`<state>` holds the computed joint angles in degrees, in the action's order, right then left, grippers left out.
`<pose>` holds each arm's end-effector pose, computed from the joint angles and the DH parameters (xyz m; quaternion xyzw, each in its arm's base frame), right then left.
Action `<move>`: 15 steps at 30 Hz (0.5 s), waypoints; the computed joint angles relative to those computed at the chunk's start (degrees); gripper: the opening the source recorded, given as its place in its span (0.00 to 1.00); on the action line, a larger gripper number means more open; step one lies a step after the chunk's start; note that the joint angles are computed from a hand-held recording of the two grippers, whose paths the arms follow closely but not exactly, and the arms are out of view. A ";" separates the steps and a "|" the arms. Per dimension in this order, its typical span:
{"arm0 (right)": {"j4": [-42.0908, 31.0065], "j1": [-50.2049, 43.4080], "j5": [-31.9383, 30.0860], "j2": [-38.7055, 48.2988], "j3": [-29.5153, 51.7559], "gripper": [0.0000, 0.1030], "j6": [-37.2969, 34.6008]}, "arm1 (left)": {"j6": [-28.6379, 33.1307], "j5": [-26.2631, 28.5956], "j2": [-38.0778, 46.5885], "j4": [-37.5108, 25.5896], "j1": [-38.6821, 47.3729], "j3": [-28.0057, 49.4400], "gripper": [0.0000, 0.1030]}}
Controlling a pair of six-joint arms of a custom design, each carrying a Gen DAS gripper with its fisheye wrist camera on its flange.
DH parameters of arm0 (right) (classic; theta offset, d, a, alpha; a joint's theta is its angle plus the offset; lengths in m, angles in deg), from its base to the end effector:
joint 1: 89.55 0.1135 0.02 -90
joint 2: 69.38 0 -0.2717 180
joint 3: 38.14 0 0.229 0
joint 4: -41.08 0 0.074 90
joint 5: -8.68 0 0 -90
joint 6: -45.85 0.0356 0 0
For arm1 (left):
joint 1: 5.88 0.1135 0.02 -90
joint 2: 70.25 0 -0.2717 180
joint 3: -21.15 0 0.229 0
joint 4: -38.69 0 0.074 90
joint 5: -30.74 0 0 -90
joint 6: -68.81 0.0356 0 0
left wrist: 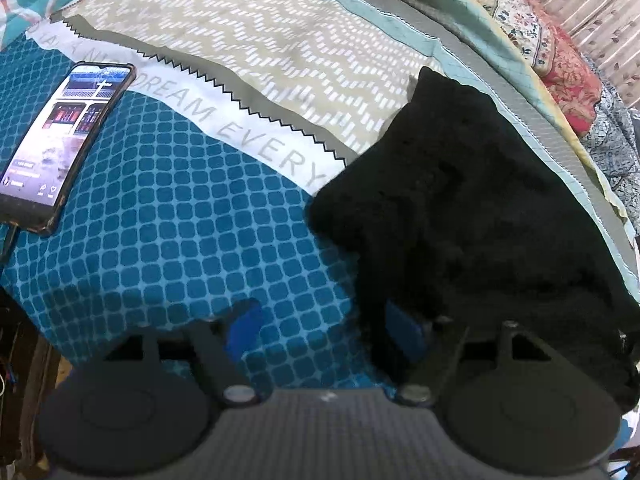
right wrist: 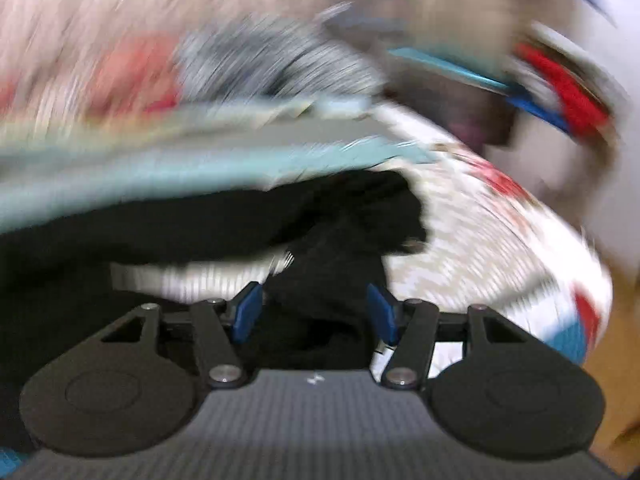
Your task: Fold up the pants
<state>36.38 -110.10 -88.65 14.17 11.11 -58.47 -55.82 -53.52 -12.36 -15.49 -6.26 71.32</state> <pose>0.2484 -0.0883 0.1856 0.0215 0.9009 -0.0737 0.4272 0.1540 -0.0046 0.2164 -0.2737 0.9295 -0.1193 0.2166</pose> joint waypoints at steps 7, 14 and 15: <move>1.29 -2.85 3.15 12.68 8.62 0.09 -3.54 | -3.59 -5.16 2.39 -0.73 -5.52 2.17 0.03; 5.32 -32.08 -23.90 9.65 10.59 0.08 28.62 | -5.40 -6.34 0.95 -3.00 -6.49 2.01 0.03; 5.25 -34.09 -23.63 10.79 10.27 0.08 27.85 | -5.54 -6.41 0.84 -3.23 -6.53 1.89 0.02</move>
